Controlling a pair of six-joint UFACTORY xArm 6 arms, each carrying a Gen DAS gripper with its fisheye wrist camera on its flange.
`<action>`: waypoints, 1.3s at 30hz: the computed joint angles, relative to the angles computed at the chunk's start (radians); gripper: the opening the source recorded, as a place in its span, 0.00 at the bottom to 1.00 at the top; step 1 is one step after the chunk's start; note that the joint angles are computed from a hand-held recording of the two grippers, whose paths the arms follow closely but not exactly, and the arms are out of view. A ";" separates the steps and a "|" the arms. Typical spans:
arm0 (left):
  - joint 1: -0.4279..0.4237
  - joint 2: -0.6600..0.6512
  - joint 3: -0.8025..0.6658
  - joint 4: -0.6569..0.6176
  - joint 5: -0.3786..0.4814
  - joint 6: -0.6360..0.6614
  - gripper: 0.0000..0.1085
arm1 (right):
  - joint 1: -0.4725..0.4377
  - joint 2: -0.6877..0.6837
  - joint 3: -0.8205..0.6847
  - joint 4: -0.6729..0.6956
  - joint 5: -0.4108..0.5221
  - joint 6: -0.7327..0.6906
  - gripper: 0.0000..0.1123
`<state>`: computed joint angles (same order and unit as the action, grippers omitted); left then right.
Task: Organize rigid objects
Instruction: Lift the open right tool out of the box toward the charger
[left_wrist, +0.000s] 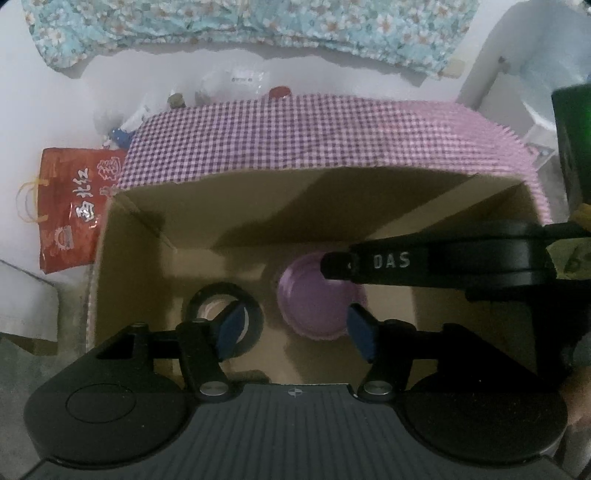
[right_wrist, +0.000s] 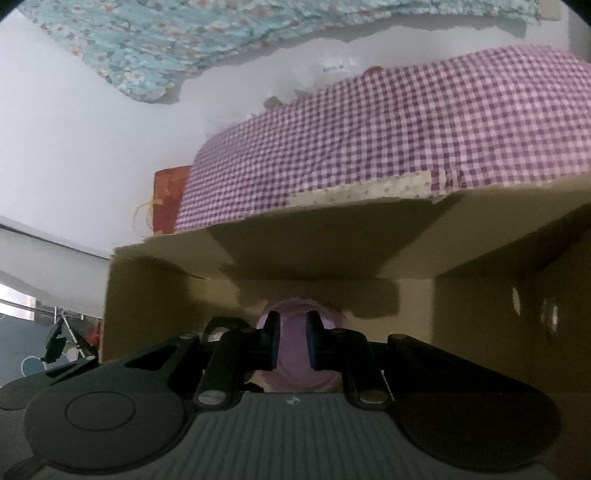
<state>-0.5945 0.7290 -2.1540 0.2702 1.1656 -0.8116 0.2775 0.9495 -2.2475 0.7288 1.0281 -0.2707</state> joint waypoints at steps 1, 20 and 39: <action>-0.001 -0.032 0.042 -0.001 -0.028 -0.008 0.60 | -0.004 -0.025 0.036 0.020 -0.013 -0.019 0.16; -0.193 -0.609 0.768 0.359 -0.348 -0.457 0.62 | -0.158 -0.874 1.101 0.479 -0.138 -0.587 0.29; -0.363 -0.445 0.816 0.585 -0.356 -0.592 0.60 | -0.076 -0.985 1.408 0.503 -0.339 -0.514 0.29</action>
<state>-0.9580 0.2836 -1.3383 0.8552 0.8095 -1.4034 0.2015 -0.0350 -0.8399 1.2315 0.6895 -0.7850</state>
